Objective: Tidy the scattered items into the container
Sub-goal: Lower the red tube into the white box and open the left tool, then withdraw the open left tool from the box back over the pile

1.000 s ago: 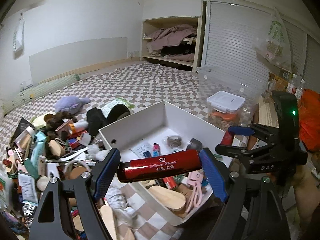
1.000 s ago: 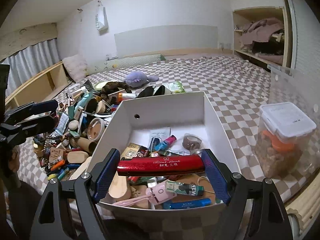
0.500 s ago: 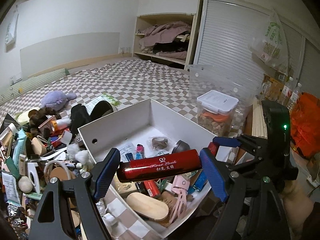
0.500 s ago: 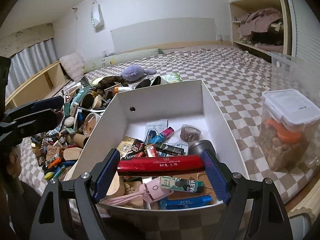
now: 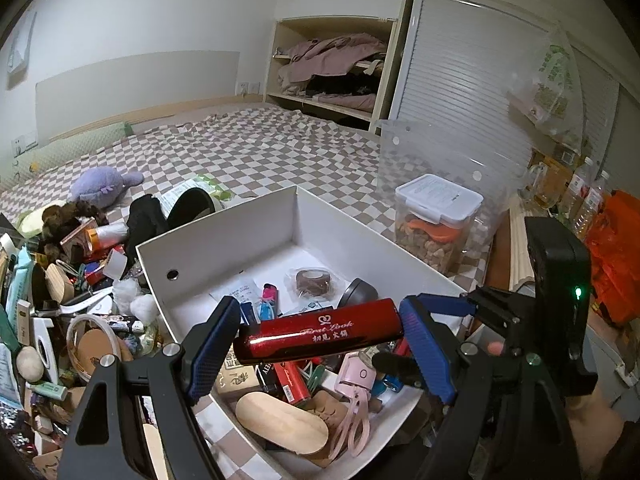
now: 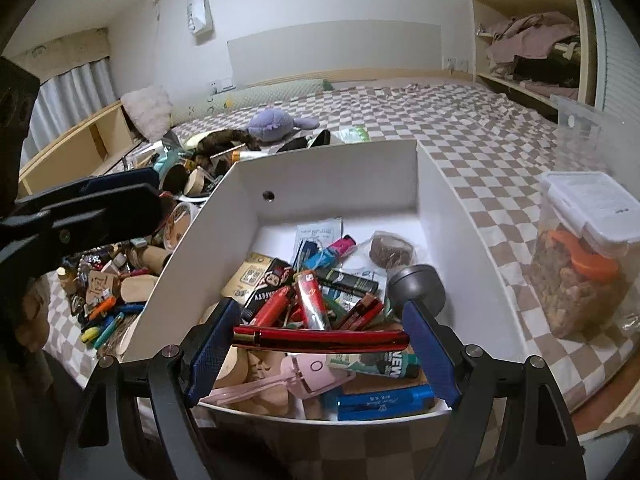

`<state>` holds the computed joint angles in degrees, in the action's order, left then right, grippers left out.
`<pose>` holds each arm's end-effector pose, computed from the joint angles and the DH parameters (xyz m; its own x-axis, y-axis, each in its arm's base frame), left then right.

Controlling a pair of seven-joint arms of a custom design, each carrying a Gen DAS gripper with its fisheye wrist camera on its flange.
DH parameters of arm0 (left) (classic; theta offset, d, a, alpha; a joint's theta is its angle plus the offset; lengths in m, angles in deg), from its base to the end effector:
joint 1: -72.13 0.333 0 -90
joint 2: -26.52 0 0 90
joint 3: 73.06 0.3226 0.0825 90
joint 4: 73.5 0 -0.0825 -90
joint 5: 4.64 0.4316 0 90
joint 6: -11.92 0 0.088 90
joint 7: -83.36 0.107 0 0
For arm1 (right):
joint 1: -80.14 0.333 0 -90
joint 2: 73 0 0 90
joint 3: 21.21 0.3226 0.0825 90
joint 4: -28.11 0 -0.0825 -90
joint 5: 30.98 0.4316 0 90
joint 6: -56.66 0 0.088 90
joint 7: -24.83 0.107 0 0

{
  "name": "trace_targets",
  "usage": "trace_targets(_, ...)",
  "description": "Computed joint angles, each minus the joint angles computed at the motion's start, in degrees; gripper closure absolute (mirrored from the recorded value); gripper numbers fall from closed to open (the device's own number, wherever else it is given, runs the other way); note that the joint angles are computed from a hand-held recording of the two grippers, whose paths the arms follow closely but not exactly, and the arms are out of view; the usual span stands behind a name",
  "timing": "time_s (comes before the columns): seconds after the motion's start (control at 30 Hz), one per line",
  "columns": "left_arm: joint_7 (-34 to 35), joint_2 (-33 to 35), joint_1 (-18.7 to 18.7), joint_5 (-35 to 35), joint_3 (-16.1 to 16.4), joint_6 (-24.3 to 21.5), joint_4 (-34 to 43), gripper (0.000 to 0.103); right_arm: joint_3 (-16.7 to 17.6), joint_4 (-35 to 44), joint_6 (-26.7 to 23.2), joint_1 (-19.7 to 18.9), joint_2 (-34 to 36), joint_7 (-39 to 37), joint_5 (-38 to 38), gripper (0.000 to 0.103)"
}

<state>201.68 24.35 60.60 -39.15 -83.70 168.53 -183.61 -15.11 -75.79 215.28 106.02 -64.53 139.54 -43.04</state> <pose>0.6028 -0.2241 0.5928 -0.4931 -0.8502 0.1844 -0.5981 0.1774 -0.7815 0.5888 0.3734 0.5414 0.3304 -0.9343 -0.1338 -0.6835 -0.1391 -0.7165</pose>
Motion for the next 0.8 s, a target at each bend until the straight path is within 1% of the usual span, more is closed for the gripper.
trace_targets(0.23,-1.84,1.31,0.23,1.19,-0.31,-0.4,0.71,0.021,-0.12,0.29,-1.76,0.6,0.32,0.39,-1.82,0.019)
trace_targets(0.27,-2.06,1.39,0.28,1.32,-0.37,-0.43,0.73,0.021,-0.17,0.2,-1.62,0.71,0.25,0.53,-2.35,0.018)
trace_targets(0.3,-2.26,1.49,0.32,1.49,-0.43,-0.46,0.78,0.021,-0.21,0.08,-1.41,0.8,0.15,0.6,-2.88,0.013)
trace_targets(0.37,-2.84,1.66,0.39,2.14,-0.54,-0.37,0.79,0.021,-0.3,-0.28,-0.82,0.95,-0.15,1.1,-3.81,0.006)
trace_targets(0.53,-4.91,1.88,0.47,4.45,-0.78,0.33,0.49,0.021,0.13,-0.87,-0.08,0.63,-0.68,0.27,-2.84,0.006)
trace_targets(0.6,-5.94,1.79,0.42,6.0,-0.89,1.05,0.15,0.016,0.21,-1.13,0.04,0.58,-0.88,0.1,-2.66,0.006)
trace_targets(0.63,-6.87,1.66,0.38,7.34,-0.94,1.8,-0.17,0.009,0.23,-1.25,0.15,0.57,-0.93,0.09,-2.58,0.006)
trace_targets(0.8,-8.68,0.99,0.08,10.9,-1.01,4.34,-1.23,0.009,0.39,-1.75,0.23,0.62,-1.16,-0.05,-2.31,0.006)
